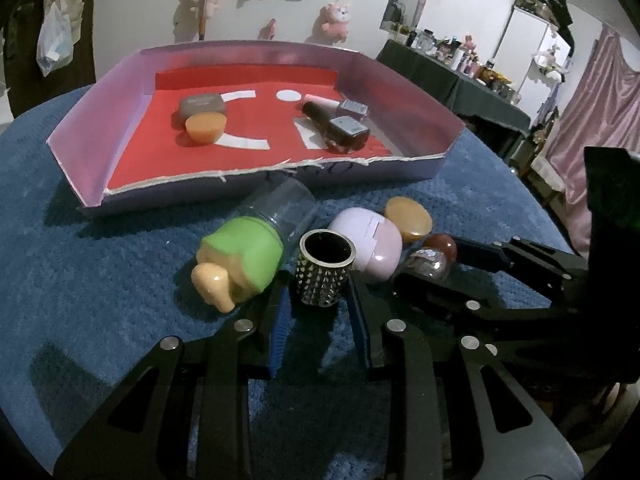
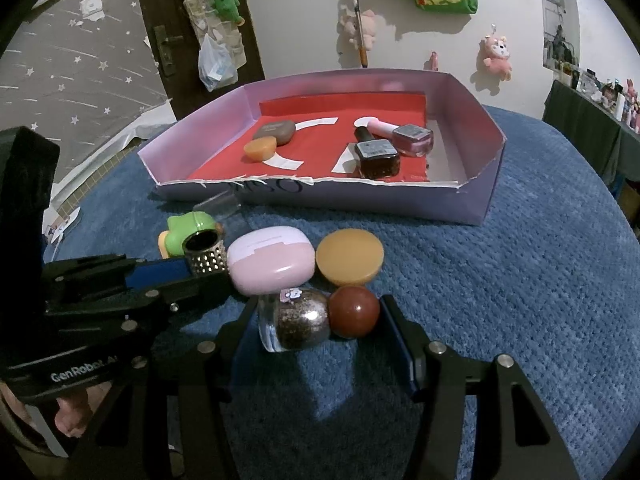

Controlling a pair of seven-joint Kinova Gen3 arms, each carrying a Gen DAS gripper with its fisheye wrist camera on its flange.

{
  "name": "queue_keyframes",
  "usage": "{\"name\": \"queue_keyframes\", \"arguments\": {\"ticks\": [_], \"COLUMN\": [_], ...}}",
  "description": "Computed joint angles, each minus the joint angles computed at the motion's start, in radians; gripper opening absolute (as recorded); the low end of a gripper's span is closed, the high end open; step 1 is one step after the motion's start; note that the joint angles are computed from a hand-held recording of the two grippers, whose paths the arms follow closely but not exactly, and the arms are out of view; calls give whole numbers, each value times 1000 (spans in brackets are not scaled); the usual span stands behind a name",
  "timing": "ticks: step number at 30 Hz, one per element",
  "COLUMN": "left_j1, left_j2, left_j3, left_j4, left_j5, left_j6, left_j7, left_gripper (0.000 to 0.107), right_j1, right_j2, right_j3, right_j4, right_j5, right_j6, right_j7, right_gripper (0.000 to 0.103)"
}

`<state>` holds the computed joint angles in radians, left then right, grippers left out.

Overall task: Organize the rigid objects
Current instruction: 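Grasp the studded silver cylinder with the left tool while the right tool grasps the glitter bottle, then carry the studded cylinder and glitter bottle over the red tray with both tools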

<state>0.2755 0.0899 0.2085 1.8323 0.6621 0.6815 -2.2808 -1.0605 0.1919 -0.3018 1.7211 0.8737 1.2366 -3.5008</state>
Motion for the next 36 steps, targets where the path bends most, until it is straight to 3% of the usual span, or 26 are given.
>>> {"name": "queue_keyframes", "arguments": {"ticks": [4, 12, 24, 36], "left_j1": [16, -2, -24, -35], "left_j2": [-20, -68, -79, -46], "left_j3": [4, -27, -55, -49], "left_j4": [16, 42, 26, -35], "left_j5": [-25, 84, 128, 102], "left_j6": [-42, -27, 0, 8], "left_j7": [3, -112, -132, -98], "left_gripper": [25, 25, 25, 25], "right_j1": [3, -11, -7, 23], "right_j2": [-11, -24, -32, -48], "right_j3": [-3, -18, -22, -20], "right_j4": [12, -5, -25, -28], "right_j5": [4, 33, 69, 85], "right_j6": [-16, 15, 12, -11], "right_j7": [-20, -33, -23, -7], "right_gripper": [60, 60, 60, 60]}}
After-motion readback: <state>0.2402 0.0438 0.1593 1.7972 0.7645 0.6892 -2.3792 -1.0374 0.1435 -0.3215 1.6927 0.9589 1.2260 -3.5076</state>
